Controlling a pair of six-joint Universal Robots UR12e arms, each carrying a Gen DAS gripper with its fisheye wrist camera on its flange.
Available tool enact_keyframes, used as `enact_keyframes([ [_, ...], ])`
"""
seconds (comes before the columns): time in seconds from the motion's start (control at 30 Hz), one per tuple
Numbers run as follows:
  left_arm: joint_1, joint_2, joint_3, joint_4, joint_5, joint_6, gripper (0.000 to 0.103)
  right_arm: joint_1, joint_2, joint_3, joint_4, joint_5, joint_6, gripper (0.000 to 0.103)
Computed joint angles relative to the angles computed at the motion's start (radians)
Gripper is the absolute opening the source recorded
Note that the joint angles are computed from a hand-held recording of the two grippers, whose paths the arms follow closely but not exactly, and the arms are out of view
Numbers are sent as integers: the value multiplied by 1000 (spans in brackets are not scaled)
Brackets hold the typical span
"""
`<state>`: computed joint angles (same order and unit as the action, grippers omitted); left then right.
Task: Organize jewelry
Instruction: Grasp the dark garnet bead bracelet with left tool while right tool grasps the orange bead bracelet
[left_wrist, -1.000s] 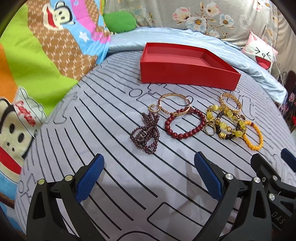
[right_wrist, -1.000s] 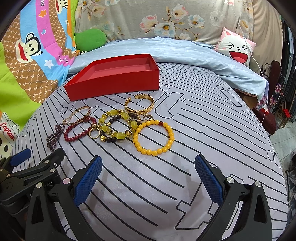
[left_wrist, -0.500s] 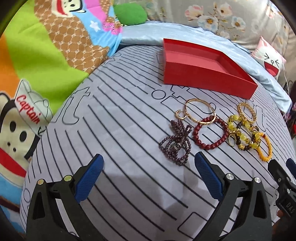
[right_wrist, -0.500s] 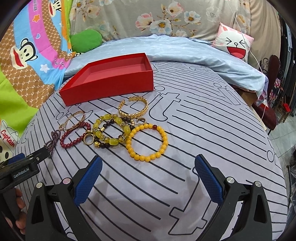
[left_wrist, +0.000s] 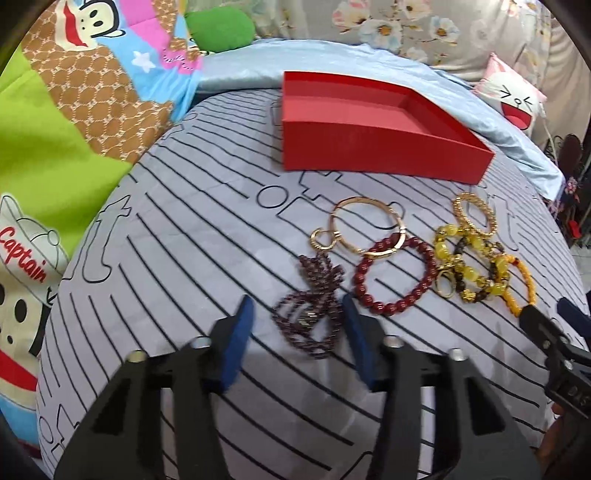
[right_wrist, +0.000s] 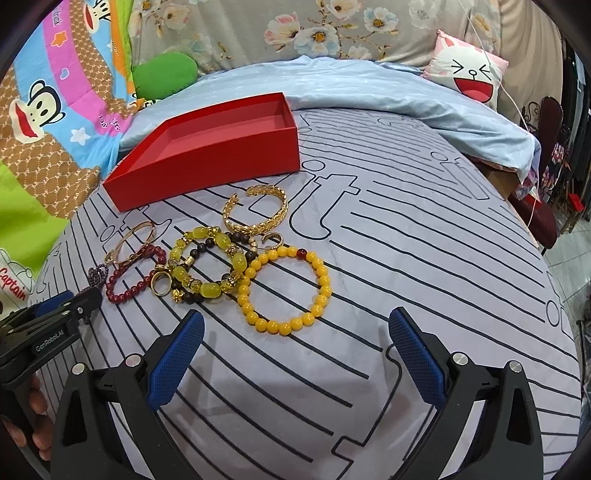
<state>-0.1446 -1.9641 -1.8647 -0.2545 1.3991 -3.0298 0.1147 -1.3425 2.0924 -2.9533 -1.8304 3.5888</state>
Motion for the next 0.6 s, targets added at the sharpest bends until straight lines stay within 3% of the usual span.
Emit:
enact_keyframes([
  [0.13, 7, 4, -1, -12, -48, 5, 14, -2, 6, -8, 8, 6, -9, 95],
  [0.5, 16, 16, -6, 1, -56, -18, 10, -25, 1, -14, -1, 9, 8, 78],
  [0.6, 16, 14, -3, -1, -52, -20, 10, -31, 4, -21, 25, 6, 11, 68],
])
